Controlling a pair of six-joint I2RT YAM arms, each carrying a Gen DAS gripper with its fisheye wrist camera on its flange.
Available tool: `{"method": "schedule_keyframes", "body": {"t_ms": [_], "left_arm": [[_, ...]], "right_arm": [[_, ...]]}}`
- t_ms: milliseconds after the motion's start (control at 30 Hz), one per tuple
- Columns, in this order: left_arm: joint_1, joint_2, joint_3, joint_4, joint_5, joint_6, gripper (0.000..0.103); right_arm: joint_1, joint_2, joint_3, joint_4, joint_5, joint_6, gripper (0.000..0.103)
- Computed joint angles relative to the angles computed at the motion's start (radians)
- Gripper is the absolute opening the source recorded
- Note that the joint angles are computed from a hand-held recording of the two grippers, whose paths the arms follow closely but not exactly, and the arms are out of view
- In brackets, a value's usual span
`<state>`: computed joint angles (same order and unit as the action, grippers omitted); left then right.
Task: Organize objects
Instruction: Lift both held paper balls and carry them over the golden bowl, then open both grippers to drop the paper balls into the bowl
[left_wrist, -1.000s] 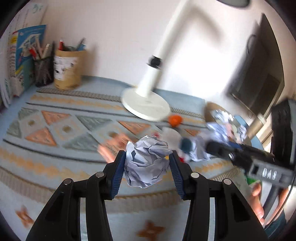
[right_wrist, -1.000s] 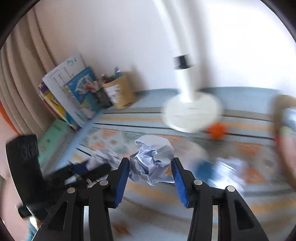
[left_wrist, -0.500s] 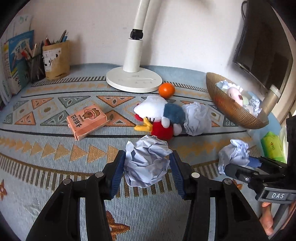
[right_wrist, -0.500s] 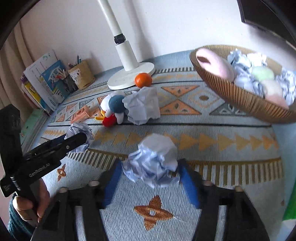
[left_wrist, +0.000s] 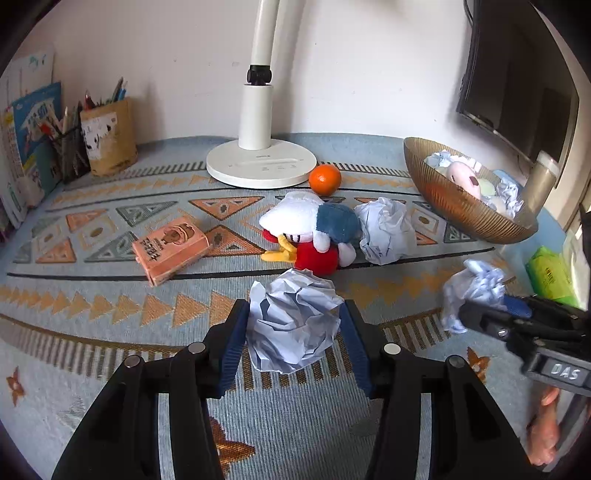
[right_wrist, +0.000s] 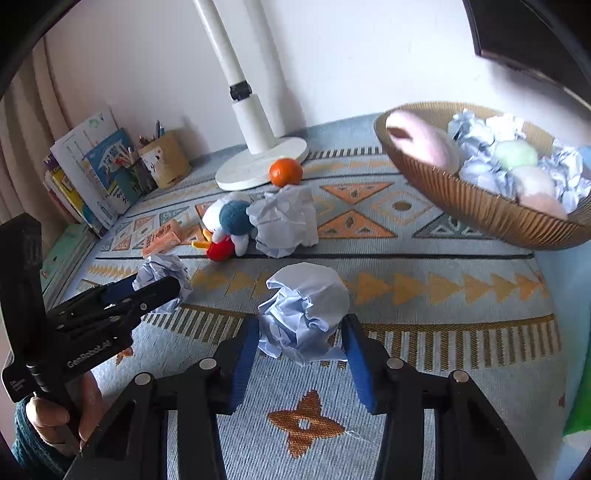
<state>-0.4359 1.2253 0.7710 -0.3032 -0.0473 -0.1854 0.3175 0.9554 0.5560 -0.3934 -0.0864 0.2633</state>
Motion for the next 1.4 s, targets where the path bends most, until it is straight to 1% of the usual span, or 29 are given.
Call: {"method": "schedule_keyframes", "body": {"t_ms": [33, 67, 100, 167, 233, 300, 367, 433, 467, 533, 633, 667, 700, 733, 767, 800, 867, 933, 1000, 1100, 1133, 1167, 1233, 1267, 1300, 1333, 1367, 1400], "left_arm": [[-0.005, -0.010, 0.006, -0.011, 0.010, -0.001, 0.047], [-0.010, -0.024, 0.025, -0.031, 0.040, -0.005, 0.047], [-0.024, -0.030, 0.047, -0.044, 0.048, -0.009, 0.047], [-0.068, -0.027, 0.124, -0.065, 0.053, -0.007, 0.047], [-0.108, 0.014, 0.221, -0.078, 0.067, -0.006, 0.047], [-0.137, 0.100, 0.358, -0.088, 0.100, -0.009, 0.047], [-0.151, 0.215, 0.510, -0.095, 0.145, -0.027, 0.047], [-0.164, 0.322, 0.636, -0.102, 0.153, -0.038, 0.047], [-0.176, 0.400, 0.721, -0.113, 0.146, -0.040, 0.047], [-0.185, 0.518, 0.848, -0.140, 0.149, -0.044, 0.047], [-0.192, 0.633, 0.956, -0.152, 0.153, -0.057, 0.047], [-0.195, 0.680, 1.002, -0.160, 0.157, -0.056, 0.049], [-0.194, 0.722, 1.051, -0.179, 0.169, -0.054, 0.058], [-0.193, 0.760, 1.097, -0.201, 0.187, -0.054, 0.065], [-0.187, 0.797, 1.141, -0.234, 0.201, -0.058, 0.080], [-0.184, 0.812, 1.157, -0.247, 0.195, -0.069, 0.083], [-0.169, 0.794, 1.112, -0.229, 0.203, -0.099, 0.083], [-0.144, 0.752, 1.044, -0.213, 0.239, -0.113, 0.083], [-0.123, 0.665, 0.923, -0.179, 0.248, -0.120, 0.083], [-0.094, 0.481, 0.712, -0.132, 0.209, -0.110, 0.083], [-0.076, 0.393, 0.620, -0.110, 0.203, -0.114, 0.083], [-0.053, 0.331, 0.560, -0.099, 0.212, -0.112, 0.083], [-0.021, 0.218, 0.466, -0.099, 0.210, -0.117, 0.084], [0.006, 0.135, 0.404, -0.105, 0.206, -0.130, 0.091], [0.024, 0.084, 0.370, -0.108, 0.197, -0.142, 0.103], [0.045, 0.020, 0.326, -0.112, 0.180, -0.154, 0.102], [0.078, -0.067, 0.264, -0.116, 0.149, -0.161, 0.102], [0.102, -0.120, 0.226, -0.129, 0.123, -0.157, 0.102]], "right_arm": [[0.003, -0.018, -0.001, -0.013, 0.007, 0.000, 0.045], [0.000, -0.038, 0.004, -0.039, 0.008, -0.001, 0.045], [-0.021, -0.068, 0.012, -0.074, -0.017, -0.005, 0.045], [-0.116, -0.151, 0.052, -0.153, -0.107, -0.038, 0.045], [-0.229, -0.203, 0.143, -0.232, -0.136, -0.085, 0.045], [-0.343, -0.204, 0.245, -0.277, -0.141, -0.118, 0.046], [-0.480, -0.150, 0.359, -0.282, -0.153, -0.127, 0.046], [-0.552, -0.078, 0.427, -0.262, -0.165, -0.124, 0.046], [-0.573, -0.023, 0.463, -0.246, -0.151, -0.113, 0.046], [-0.602, 0.091, 0.522, -0.211, -0.139, -0.085, 0.046], [-0.609, 0.240, 0.594, -0.163, -0.129, -0.038, 0.047], [-0.605, 0.286, 0.619, -0.146, -0.127, -0.024, 0.049], [-0.606, 0.321, 0.636, -0.125, -0.139, -0.017, 0.061], [-0.608, 0.367, 0.660, -0.099, -0.165, -0.024, 0.081], [-0.610, 0.414, 0.694, -0.105, -0.178, -0.040, 0.086], [-0.609, 0.445, 0.720, -0.120, -0.174, -0.051, 0.086], [-0.628, 0.462, 0.723, -0.127, -0.193, -0.065, 0.086], [-0.659, 0.432, 0.679, -0.113, -0.231, -0.064, 0.086], [-0.689, 0.397, 0.643, -0.129, -0.261, -0.071, 0.086], [-0.717, 0.304, 0.565, -0.157, -0.301, -0.065, 0.086], [-0.717, 0.271, 0.543, -0.169, -0.317, -0.065, 0.086], [-0.723, 0.231, 0.521, -0.190, -0.335, -0.075, 0.086], [-0.695, 0.148, 0.484, -0.232, -0.334, -0.082, 0.086], [-0.660, 0.092, 0.463, -0.252, -0.331, -0.086, 0.086], [-0.631, 0.061, 0.452, -0.263, -0.323, -0.084, 0.088], [-0.577, 0.017, 0.431, -0.272, -0.294, -0.075, 0.092], [-0.490, -0.038, 0.398, -0.279, -0.236, -0.050, 0.094], [-0.436, -0.069, 0.372, -0.278, -0.204, -0.033, 0.101]]}}
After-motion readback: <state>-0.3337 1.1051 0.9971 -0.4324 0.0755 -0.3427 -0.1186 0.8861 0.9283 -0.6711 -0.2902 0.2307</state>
